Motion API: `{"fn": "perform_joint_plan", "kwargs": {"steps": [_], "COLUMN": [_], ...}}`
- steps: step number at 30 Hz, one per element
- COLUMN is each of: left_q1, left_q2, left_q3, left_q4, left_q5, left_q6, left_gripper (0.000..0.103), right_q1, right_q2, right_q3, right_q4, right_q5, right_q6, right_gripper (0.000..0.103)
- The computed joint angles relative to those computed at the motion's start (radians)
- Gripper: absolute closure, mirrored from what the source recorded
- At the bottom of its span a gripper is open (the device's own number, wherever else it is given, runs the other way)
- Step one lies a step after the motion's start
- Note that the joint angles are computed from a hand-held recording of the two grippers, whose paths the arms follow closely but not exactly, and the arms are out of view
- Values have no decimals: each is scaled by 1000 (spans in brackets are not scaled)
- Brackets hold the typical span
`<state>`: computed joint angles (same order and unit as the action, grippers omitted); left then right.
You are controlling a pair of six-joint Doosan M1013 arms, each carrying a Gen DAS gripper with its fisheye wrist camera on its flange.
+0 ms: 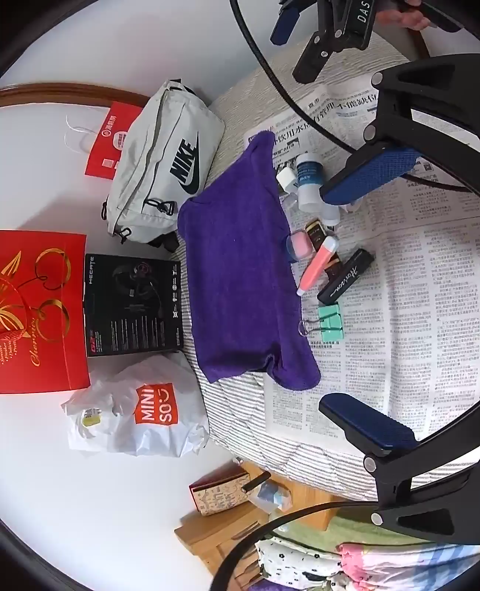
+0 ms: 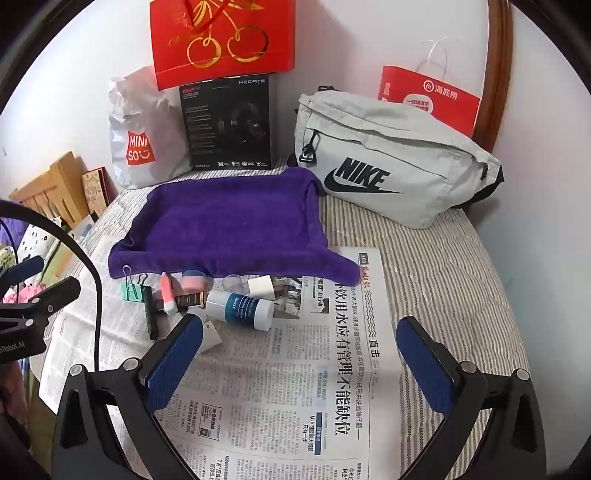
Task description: Organize rigid objects
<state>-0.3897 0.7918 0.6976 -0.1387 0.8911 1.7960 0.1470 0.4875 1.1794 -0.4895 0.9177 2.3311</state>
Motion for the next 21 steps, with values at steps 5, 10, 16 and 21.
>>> {"fn": "perform_joint_plan", "kwargs": {"steps": [5, 10, 16, 21], "left_q1": [-1, -5, -3, -3], "left_q2": [0, -11, -17, -21], "left_q3": [-1, 15, 27, 36], "left_q4": [24, 30, 23, 26], "left_q5": [-3, -10, -22, -31], "left_q6": [-10, -9, -8, -12], "left_gripper": [0, 0, 0, 0], "right_q1": [2, 2, 6, 5], "right_q2": [-2, -5, -2, -5], "right_q3": [1, -2, -6, -2], "right_q4": [-5, -4, -4, 0], "right_q5": [-1, -3, 0, -4], "right_q6": [-11, -4, 2, 0], "right_gripper": [0, 0, 0, 0]}}
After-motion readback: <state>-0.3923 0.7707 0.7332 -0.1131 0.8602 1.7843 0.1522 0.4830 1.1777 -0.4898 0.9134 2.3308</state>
